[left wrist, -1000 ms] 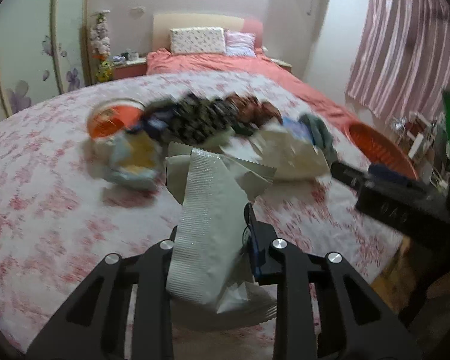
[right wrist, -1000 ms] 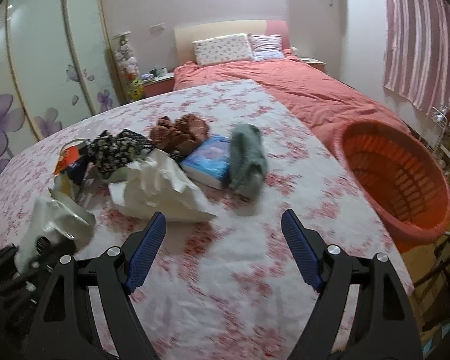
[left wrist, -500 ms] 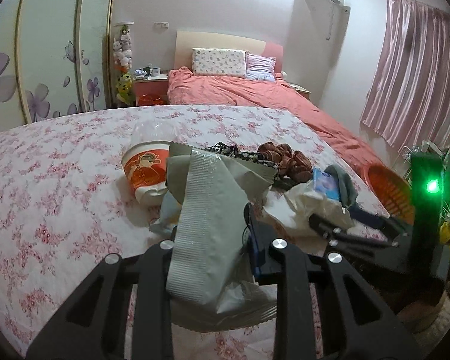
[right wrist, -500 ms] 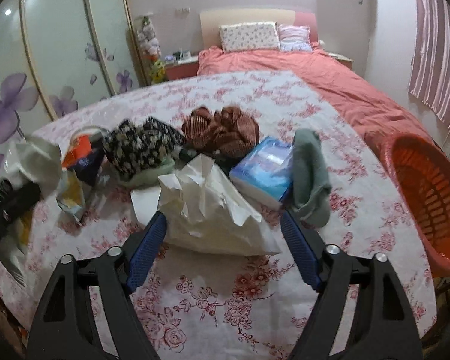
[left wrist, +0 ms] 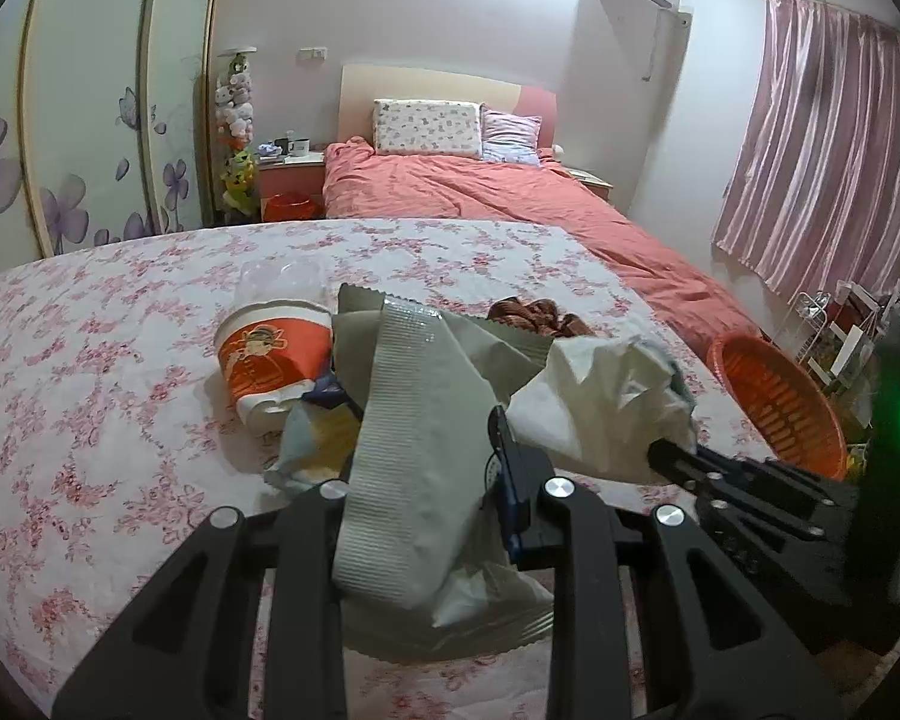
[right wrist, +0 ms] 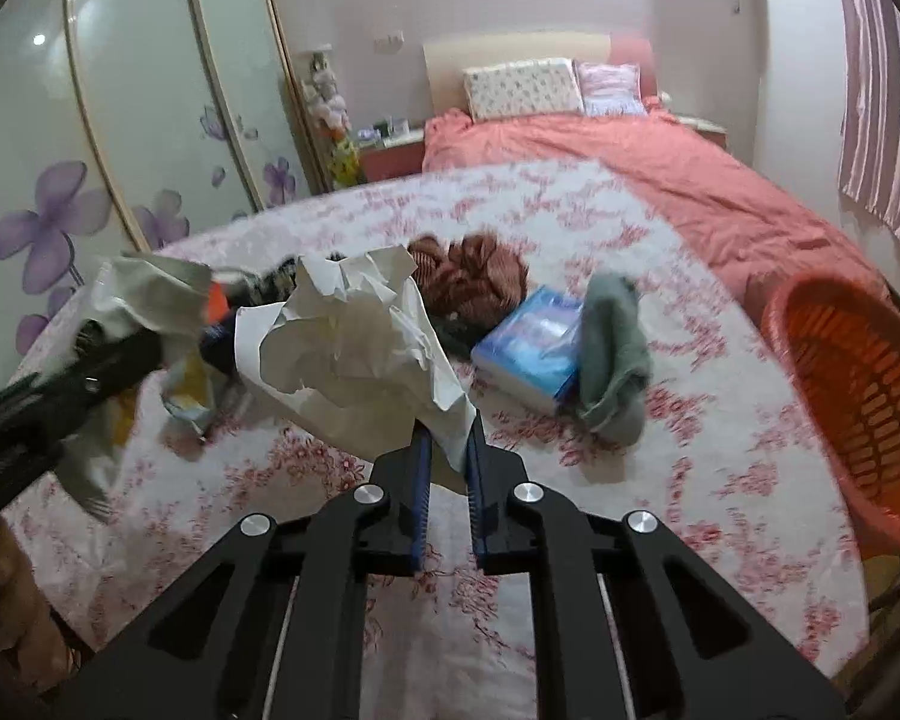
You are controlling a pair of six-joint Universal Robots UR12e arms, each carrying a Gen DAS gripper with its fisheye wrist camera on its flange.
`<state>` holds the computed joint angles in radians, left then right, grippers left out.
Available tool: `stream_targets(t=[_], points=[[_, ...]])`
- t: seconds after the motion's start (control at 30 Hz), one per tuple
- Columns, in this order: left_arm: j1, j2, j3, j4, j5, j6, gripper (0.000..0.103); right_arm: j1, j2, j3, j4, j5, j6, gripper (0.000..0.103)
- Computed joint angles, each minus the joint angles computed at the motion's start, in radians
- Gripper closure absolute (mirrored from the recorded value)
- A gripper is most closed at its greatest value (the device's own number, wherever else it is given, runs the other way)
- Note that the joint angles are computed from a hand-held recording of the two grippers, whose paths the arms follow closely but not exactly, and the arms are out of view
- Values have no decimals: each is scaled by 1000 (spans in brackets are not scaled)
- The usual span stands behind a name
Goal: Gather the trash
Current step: 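Grasp the crumpled white tissue with the right gripper while the left holds the bag, then carry both items over the orange basket and open both grippers to drop them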
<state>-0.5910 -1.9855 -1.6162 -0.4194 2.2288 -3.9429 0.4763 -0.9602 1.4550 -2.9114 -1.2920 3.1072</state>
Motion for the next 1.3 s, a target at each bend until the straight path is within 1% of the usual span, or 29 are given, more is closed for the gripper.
stream_targets(t=[0.1, 0.17, 0.27, 0.3, 0.47, 0.53, 0.63, 0.8, 0.93, 1.03, 1.13, 1.3], points=[[-6, -10, 18, 12, -2, 17, 76, -11, -18, 24, -53, -10, 19, 92], [-10, -21, 37, 30, -9, 37, 76, -19, -30, 41, -95, -32, 37, 92], [-14, -41, 69, 59, -23, 67, 76, -33, -45, 66, -174, -94, 71, 92], [-16, -48, 81, 68, -29, 79, 76, -41, -52, 77, -211, -129, 94, 92], [-23, -106, 176, 110, -86, 157, 76, -72, -61, 97, -303, -236, 175, 92], [-25, -133, 218, 122, -111, 188, 76, -83, -59, 100, -327, -266, 202, 92], [-28, -182, 295, 130, -163, 232, 76, -98, -54, 102, -353, -317, 235, 92], [-30, -271, 437, 113, -252, 298, 76, -112, -35, 92, -363, -391, 283, 92], [-25, -342, 547, 91, -323, 339, 76, -121, -15, 78, -361, -429, 315, 92], [-22, -393, 629, 55, -368, 356, 76, -128, -10, 77, -366, -448, 338, 92], [-22, -438, 698, 18, -388, 366, 76, -139, -5, 76, -368, -449, 363, 92], [-14, -482, 765, -14, -420, 366, 76, -148, -5, 72, -350, -452, 410, 92]])
